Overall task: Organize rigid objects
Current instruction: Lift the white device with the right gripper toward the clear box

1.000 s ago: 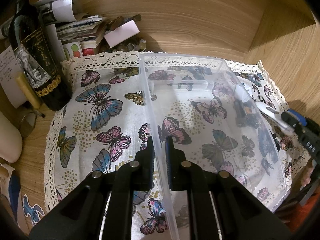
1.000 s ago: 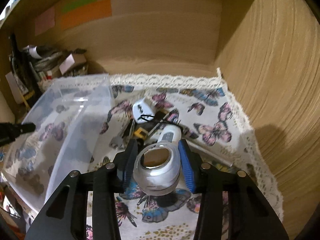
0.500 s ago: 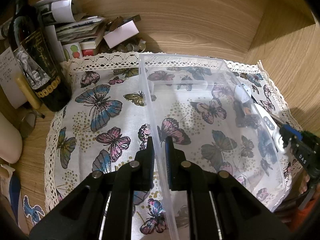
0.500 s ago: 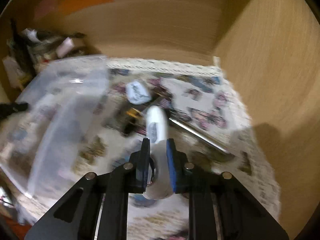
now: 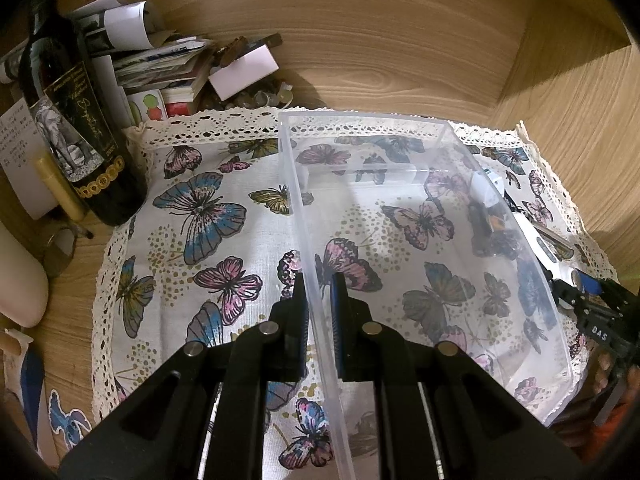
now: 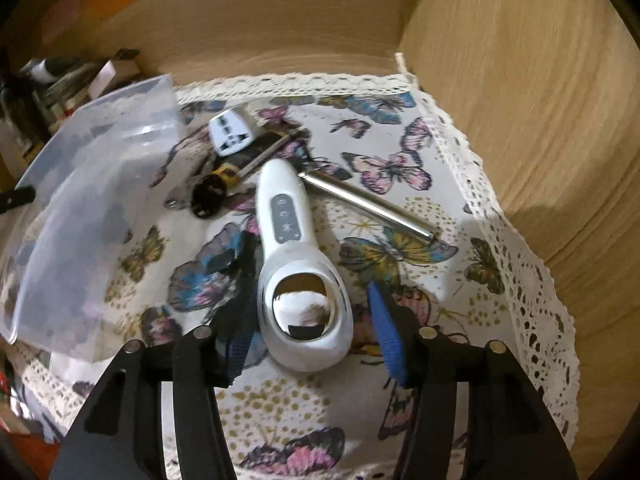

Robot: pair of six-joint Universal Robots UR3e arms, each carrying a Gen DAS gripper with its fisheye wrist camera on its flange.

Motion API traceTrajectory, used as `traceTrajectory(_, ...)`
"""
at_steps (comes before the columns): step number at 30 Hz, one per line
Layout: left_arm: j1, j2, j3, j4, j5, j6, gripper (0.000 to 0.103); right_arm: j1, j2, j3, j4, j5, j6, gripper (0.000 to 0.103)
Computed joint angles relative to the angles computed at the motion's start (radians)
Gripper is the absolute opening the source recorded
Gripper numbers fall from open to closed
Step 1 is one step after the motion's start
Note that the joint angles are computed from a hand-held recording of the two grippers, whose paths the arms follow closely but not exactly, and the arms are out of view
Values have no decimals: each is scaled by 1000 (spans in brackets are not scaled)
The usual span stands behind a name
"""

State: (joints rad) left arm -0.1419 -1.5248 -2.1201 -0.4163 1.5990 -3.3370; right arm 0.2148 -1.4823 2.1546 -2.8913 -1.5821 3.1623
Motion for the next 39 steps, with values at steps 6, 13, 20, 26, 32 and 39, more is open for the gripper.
traceTrajectory(6,16,-2,9,-23,-24,-8,10,-6,69,20,-123,-13,34,43)
traceTrajectory(13,4,-9,18,-24,-7,-7,10,-2,40,40,-222,-17,54,38)
traceTrajectory(20,-1,-20,24,-18,-8,-4,10,30,3,-4,-253,-56,46,37)
traceTrajectory(26,1,-19,19,-11,-11,-1,10,57,-24,-79,-215,-58,53,37)
traceTrajectory(32,0,-20,20,-11,-10,-3,10,120,-9,-199,-217,-34,23,37)
traceTrajectory(39,2,-20,21,-10,-15,-2,10,226,126,-374,-159,2,-15,37)
